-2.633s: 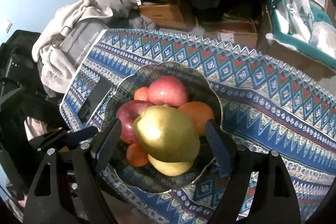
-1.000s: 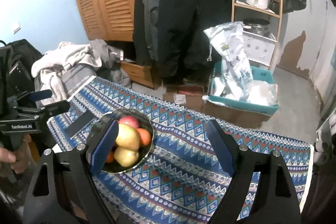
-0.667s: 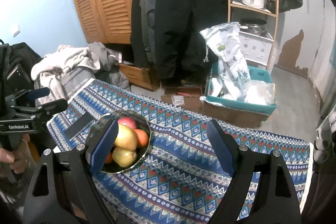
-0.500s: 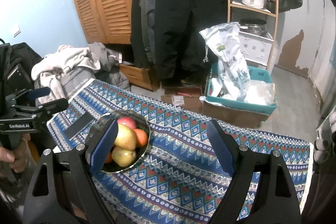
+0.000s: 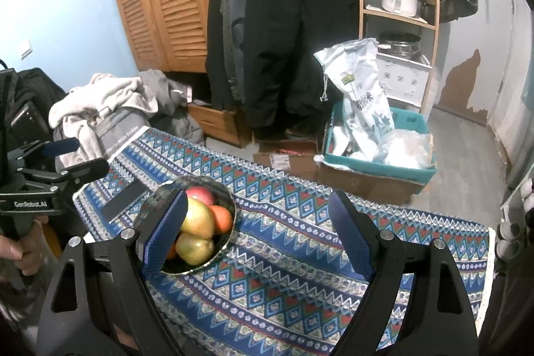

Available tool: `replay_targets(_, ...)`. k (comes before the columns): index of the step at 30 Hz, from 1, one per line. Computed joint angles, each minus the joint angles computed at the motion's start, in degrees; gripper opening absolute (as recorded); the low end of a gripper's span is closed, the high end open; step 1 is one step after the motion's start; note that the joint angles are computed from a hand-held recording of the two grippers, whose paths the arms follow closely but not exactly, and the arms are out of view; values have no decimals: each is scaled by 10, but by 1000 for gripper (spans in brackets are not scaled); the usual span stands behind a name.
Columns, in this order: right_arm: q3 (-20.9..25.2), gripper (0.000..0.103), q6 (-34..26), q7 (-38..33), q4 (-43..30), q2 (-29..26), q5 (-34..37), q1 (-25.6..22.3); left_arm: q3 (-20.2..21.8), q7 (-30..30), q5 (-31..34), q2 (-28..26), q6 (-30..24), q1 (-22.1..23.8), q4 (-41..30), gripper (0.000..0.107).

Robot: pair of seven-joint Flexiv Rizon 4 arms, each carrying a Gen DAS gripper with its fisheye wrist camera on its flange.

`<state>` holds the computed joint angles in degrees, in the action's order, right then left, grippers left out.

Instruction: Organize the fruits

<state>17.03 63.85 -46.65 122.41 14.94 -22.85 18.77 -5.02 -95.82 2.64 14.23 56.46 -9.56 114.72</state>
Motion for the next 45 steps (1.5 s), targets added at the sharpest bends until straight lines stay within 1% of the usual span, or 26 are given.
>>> replay_targets(12, -2, 85, 0, -2, 2, 5, 1, -4, -3, -7, 9, 4, -4, 1, 0, 102)
replay_targets(24, -3, 85, 0, 8, 8, 8, 6, -11, -9, -15, 25, 0, -26, 1, -11, 102)
replay_targets(28, -2, 85, -4, 10, 7, 8, 6, -11, -11, -23, 31, -3, -39, 1, -17, 102)
replay_targets(39, -2, 85, -5, 10, 9, 9, 5, -10, -18, -52, 68, -2, -50, 6, -25, 102)
replay_targets(45, -2, 85, -5, 11, 9, 10, 4, -10, -16, -52, 67, -3, -56, 4, -27, 102)
